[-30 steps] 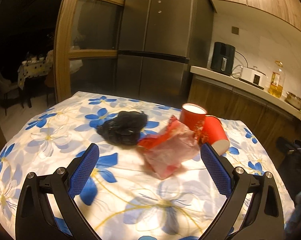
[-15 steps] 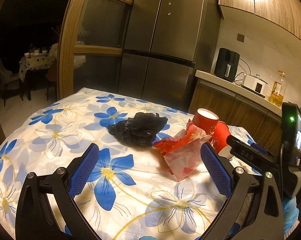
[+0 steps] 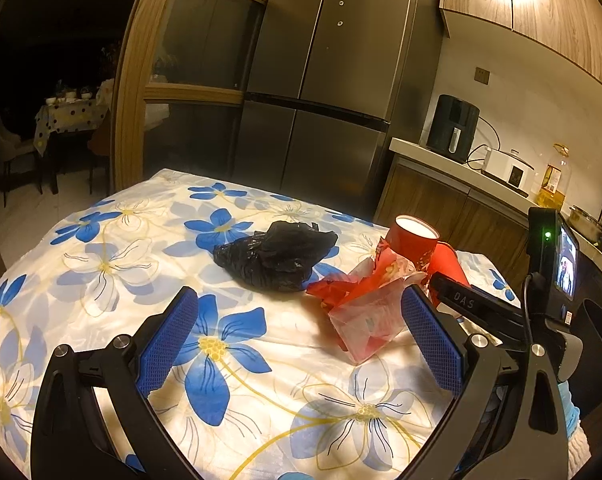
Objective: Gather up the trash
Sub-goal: 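Grasp the large red paper cup with the right tool, then grasp the pink-red snack wrapper with left tool while right tool lifts cup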
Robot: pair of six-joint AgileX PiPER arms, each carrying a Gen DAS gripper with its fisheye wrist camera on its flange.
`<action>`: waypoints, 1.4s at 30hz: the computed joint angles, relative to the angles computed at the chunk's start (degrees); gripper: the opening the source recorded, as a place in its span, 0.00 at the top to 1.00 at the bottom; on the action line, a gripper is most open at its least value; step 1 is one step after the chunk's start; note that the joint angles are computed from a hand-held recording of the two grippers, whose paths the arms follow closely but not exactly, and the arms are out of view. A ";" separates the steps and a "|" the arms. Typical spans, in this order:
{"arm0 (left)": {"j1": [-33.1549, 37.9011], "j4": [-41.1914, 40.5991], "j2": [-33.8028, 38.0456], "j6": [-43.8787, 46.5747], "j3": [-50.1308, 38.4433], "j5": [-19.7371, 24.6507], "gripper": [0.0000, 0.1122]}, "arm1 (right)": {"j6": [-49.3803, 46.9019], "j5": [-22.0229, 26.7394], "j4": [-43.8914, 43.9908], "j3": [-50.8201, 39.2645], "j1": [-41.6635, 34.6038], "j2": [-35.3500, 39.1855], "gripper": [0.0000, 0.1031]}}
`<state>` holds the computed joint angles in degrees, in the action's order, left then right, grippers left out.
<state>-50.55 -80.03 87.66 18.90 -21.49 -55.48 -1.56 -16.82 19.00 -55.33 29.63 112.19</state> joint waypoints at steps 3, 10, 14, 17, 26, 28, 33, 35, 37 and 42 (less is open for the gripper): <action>0.23 -0.09 0.03 0.60 -0.14 0.28 0.14 | 1.48 -0.83 -1.40 1.12 -0.10 -0.66 0.46; 0.02 -0.48 0.89 2.61 -1.69 1.23 0.14 | 5.51 -5.01 -3.60 7.24 -1.19 -4.26 0.48; 2.26 -0.26 3.82 6.83 -6.42 5.67 0.14 | 12.11 -8.90 -8.63 13.65 -3.33 -8.43 0.48; 5.12 0.49 6.32 8.60 -10.51 10.01 0.14 | 16.36 -11.86 -12.14 18.67 -5.08 -12.02 0.48; 9.94 -2.09 13.53 10.61 -19.18 14.63 0.14 | 18.71 -16.22 -15.46 26.69 -6.82 -18.30 0.48; 11.10 -1.69 13.91 9.68 -19.31 16.01 0.14 | 19.04 -16.84 -16.12 27.34 -6.84 -18.37 0.48; 12.66 2.58 13.84 4.79 -17.89 17.67 0.19 | 19.86 -17.75 -17.13 28.24 -6.81 -18.31 0.48; 12.91 3.82 13.89 4.09 -17.57 18.35 0.22 | 19.97 -17.86 -17.34 28.58 -6.74 -18.63 0.48; 12.83 5.07 13.75 3.26 -17.24 19.10 0.29 | 20.16 -17.87 -17.72 28.78 -6.81 -18.97 0.48; 12.11 6.95 13.01 0.90 -15.61 18.66 0.41 | 19.83 -17.94 -17.27 29.31 -6.62 -19.78 0.48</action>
